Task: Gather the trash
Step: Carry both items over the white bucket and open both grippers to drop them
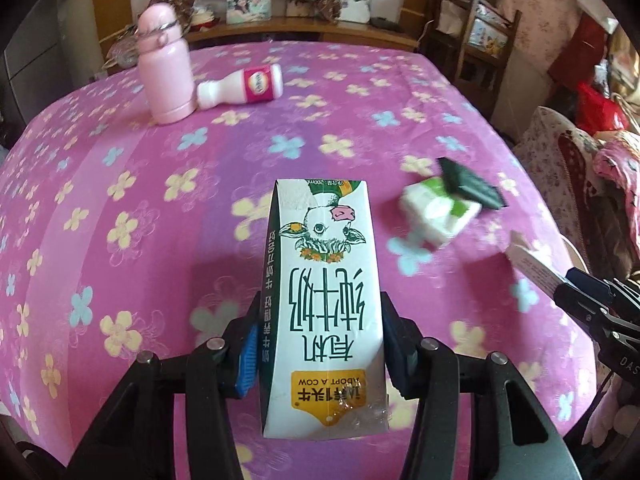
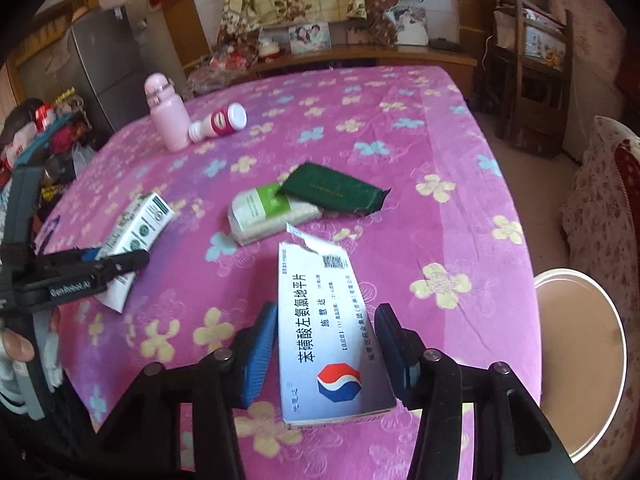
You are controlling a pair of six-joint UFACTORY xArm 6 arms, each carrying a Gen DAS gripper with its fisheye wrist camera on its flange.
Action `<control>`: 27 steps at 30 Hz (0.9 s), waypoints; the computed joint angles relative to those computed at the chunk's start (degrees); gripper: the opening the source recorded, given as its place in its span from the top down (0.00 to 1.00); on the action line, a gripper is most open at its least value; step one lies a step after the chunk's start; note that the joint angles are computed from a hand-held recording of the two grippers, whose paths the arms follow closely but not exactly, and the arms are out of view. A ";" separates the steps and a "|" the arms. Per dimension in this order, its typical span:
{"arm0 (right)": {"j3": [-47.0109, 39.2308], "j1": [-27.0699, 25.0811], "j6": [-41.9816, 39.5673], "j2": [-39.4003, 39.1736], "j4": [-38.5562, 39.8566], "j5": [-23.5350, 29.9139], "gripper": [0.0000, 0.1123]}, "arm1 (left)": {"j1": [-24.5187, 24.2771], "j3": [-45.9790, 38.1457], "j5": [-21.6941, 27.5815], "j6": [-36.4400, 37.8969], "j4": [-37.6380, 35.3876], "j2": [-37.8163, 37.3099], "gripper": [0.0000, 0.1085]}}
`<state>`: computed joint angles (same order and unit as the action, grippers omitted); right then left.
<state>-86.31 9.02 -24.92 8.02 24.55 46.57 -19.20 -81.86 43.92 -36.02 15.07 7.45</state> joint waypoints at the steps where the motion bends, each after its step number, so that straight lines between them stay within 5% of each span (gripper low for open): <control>1: 0.60 -0.14 0.04 -0.72 0.12 -0.45 0.54 | -0.46 -0.21 -0.03 0.00 0.40 -0.07 0.51; 9: 2.26 -1.29 0.26 -2.61 -0.60 4.90 0.56 | -2.79 -1.45 1.20 0.80 0.27 0.54 0.51; 16: 1.37 -0.74 2.68 -1.05 -3.98 8.64 0.47 | -3.76 -2.05 2.37 1.76 -0.78 1.66 0.51; 27: 5.60 0.58 3.97 -3.18 -8.37 1.70 0.55 | -5.01 -3.46 2.54 2.22 -0.67 2.37 0.51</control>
